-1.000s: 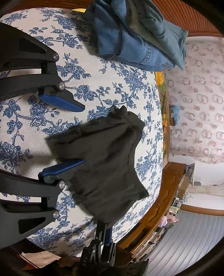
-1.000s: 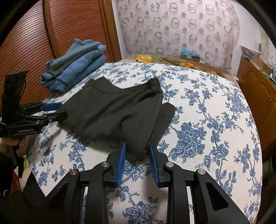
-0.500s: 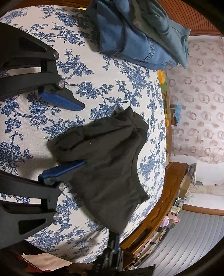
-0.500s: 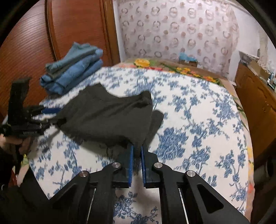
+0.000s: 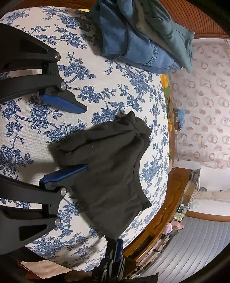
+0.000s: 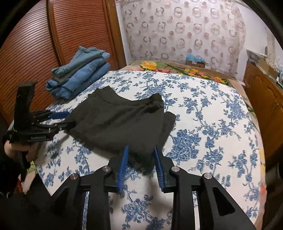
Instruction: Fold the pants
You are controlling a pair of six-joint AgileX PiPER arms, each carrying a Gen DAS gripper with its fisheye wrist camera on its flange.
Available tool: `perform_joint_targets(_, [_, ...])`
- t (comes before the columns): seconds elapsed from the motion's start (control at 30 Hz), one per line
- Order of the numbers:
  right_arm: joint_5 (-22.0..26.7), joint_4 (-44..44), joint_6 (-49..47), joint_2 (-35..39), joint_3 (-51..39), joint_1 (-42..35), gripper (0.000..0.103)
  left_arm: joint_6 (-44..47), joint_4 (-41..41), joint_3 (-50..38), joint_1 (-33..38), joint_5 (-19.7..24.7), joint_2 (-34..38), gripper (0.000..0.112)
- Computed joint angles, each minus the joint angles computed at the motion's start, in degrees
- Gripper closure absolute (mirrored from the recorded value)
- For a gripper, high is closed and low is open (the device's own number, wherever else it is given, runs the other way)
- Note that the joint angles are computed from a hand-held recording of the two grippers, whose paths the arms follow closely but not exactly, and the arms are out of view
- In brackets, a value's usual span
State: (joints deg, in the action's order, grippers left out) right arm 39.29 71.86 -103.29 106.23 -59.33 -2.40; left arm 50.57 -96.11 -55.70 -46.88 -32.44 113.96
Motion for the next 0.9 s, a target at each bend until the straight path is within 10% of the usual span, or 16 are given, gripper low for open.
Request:
perform_joint_targets(0.33, [-6.4,-2.5,8.7,3.4,-3.0,5.0,0.072,0.2,0.6,-1.2,0.3,1.4,0.1,0.052])
perform_joint_targets(0.73, [-10.2,5.1,-1.6,1.9,1.2,6.0,0.072,-1.4,4.1,-1.6,2.3,4.5,0.2,0.092])
perform_joint_targets(0.9, [-8.3,4.9,-2.9,1.4,1.9,5.1,0.092,-1.4,3.7,-1.6,1.6,3.8,-0.1,0.099])
